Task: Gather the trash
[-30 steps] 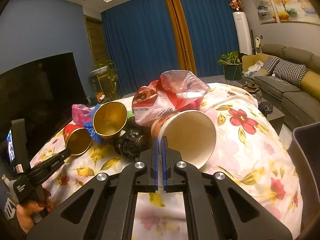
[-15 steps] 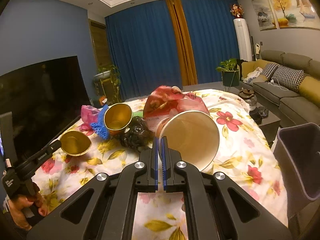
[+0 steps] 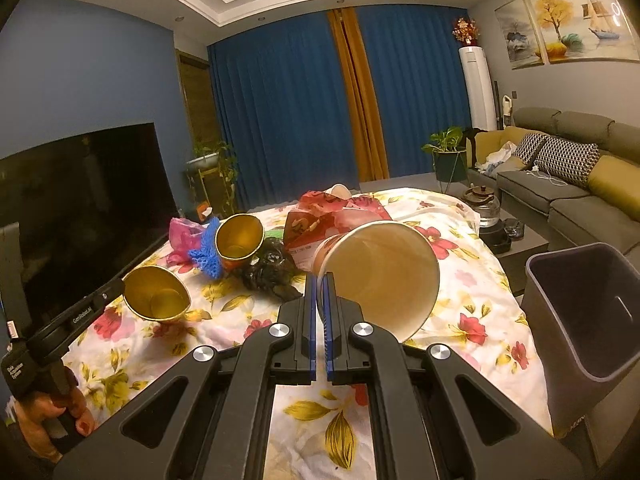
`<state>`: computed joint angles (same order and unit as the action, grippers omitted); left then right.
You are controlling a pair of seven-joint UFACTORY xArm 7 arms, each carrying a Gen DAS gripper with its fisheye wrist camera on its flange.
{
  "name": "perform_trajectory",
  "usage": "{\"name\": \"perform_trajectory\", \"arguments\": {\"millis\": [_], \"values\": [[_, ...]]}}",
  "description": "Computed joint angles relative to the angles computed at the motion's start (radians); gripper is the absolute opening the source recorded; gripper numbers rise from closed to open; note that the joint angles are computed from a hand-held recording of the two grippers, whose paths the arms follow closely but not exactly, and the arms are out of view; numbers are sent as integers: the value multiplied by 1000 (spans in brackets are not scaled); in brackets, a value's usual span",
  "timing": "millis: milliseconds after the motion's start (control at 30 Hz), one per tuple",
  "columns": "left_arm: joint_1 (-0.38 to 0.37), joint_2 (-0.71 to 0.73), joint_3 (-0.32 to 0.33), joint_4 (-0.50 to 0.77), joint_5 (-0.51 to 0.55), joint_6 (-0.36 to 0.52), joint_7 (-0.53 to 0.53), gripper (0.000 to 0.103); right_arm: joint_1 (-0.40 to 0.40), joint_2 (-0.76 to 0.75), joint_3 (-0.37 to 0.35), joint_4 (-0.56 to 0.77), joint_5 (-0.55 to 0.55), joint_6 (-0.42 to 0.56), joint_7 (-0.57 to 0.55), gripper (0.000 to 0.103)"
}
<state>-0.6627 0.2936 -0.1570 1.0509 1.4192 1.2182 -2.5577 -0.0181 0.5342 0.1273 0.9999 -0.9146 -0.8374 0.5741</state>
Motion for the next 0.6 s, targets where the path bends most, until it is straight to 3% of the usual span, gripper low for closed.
{"name": "perform_trajectory", "arguments": {"millis": [133, 300, 367, 433, 533, 600], "values": [[-5, 3, -4, 5, -2, 2, 7, 0, -6, -8, -3, -11, -6, -11, 1, 4], [-2, 10, -3, -4, 20, -60, 8, 1, -14, -22, -9, -34, -26, -22, 9, 4], [-19, 20, -7, -9, 17, -31, 6, 15, -16, -28, -13, -44, -30, -33, 7, 4], [-32, 18, -11, -21, 7, -14, -16, 39, -14, -28, -18, -51, -26, -38, -4, 4], [-47, 21, -20, -25, 5, 3, -26, 55, -18, -26, -16, -49, -51, -38, 15, 4], [-60, 49, -22, 1, -17, 27, 20, 58, -18, -25, -18, -49, -54, -41, 17, 4]]}}
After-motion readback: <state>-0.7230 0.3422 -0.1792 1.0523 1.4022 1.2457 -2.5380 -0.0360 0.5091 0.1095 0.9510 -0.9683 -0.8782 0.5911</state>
